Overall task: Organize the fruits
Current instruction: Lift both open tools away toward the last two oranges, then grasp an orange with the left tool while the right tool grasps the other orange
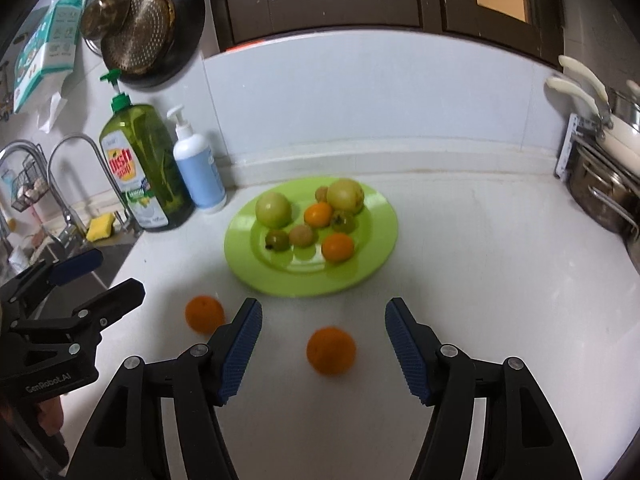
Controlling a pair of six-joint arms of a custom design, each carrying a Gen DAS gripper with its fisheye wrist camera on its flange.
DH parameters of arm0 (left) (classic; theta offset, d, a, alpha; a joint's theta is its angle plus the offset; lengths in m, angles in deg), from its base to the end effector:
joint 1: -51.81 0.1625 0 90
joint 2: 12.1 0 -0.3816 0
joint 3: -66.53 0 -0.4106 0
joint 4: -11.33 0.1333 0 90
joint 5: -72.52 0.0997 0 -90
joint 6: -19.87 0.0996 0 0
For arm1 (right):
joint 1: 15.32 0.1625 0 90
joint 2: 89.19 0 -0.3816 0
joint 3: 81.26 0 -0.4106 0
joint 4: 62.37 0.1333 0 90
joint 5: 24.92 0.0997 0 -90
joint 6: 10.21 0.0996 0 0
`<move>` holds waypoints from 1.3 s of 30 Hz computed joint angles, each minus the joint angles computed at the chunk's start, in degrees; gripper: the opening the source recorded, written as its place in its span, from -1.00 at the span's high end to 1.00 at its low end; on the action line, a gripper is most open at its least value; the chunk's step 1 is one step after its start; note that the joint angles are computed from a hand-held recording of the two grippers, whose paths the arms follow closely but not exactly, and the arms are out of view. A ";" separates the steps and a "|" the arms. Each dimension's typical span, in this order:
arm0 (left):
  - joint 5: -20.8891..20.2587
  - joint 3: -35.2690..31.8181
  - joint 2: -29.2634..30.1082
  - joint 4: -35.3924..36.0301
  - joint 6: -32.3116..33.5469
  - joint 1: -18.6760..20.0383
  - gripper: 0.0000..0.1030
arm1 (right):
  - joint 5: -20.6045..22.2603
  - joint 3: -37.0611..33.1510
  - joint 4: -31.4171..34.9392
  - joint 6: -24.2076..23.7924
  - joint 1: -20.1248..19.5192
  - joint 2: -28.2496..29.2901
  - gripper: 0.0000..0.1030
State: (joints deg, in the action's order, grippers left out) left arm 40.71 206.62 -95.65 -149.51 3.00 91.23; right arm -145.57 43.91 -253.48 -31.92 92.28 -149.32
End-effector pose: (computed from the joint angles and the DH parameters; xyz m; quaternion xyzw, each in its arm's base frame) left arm -0.1543 -0.4089 0.1729 0.1935 0.8473 -0.3583 0.3409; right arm 0.2281 -0.4463 0.1106 0.2314 -0.8911 0.2894 0.2619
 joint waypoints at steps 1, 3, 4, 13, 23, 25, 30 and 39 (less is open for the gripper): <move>-0.28 0.23 -0.11 0.24 -0.13 0.19 -0.55 | -0.54 0.29 -0.28 0.08 0.03 0.20 -0.26; -0.72 0.92 -0.23 0.55 -0.13 0.59 -0.55 | -1.64 0.70 -0.68 0.26 0.05 0.70 -0.26; -0.96 1.36 -0.19 0.26 0.25 0.78 -0.55 | -2.17 0.89 -0.69 0.48 0.02 0.93 -0.26; -4.53 0.36 4.22 -4.54 6.92 5.17 -0.54 | -4.54 1.55 0.22 1.18 -1.24 2.57 -0.26; -8.87 -4.09 10.11 -8.04 14.07 10.01 -0.40 | -3.87 -0.85 4.49 2.26 -3.62 4.07 -0.24; -9.31 -5.13 11.06 -8.08 14.69 10.78 -0.31 | -3.49 -1.44 4.93 1.94 -3.87 4.54 -0.20; -11.31 -6.69 12.17 -8.16 15.02 12.21 -0.14 | -2.44 -2.81 6.47 1.89 -4.48 5.39 -0.05; -13.44 -7.65 12.92 -8.36 14.55 13.54 0.16 | -2.34 -3.60 6.99 1.02 -4.53 6.31 0.18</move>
